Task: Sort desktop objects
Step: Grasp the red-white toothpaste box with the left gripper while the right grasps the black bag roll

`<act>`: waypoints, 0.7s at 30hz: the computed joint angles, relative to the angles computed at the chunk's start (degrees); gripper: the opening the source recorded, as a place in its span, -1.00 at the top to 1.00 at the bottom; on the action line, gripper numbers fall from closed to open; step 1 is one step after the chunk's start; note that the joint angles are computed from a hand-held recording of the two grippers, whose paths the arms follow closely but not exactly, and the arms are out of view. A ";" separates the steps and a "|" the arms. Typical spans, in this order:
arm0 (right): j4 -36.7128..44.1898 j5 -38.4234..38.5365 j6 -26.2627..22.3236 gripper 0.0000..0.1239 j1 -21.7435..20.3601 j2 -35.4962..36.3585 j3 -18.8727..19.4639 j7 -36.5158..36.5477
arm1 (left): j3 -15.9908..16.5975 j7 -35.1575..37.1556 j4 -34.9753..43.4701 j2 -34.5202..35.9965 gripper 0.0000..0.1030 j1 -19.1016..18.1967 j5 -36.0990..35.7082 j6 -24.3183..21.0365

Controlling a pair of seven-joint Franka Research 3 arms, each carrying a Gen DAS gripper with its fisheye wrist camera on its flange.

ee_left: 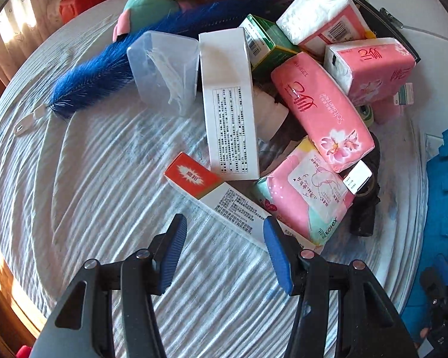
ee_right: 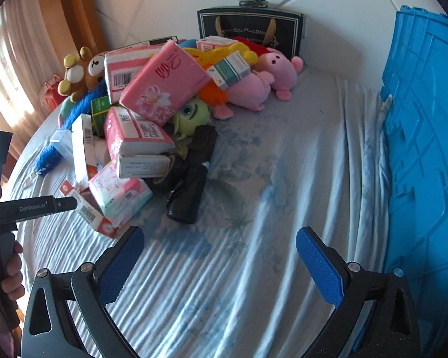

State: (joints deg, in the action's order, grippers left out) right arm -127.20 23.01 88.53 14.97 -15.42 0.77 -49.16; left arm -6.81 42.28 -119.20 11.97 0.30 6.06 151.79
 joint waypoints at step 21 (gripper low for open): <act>-22.57 -4.90 19.13 -0.16 7.54 -13.90 3.94 6.71 | 1.36 7.01 -0.26 0.41 0.05 -1.42 12.91 -1.61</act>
State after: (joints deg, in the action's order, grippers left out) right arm -149.77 18.11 107.66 22.50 -29.32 4.71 -42.45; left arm -5.44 49.29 -119.46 12.38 -1.12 18.97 150.18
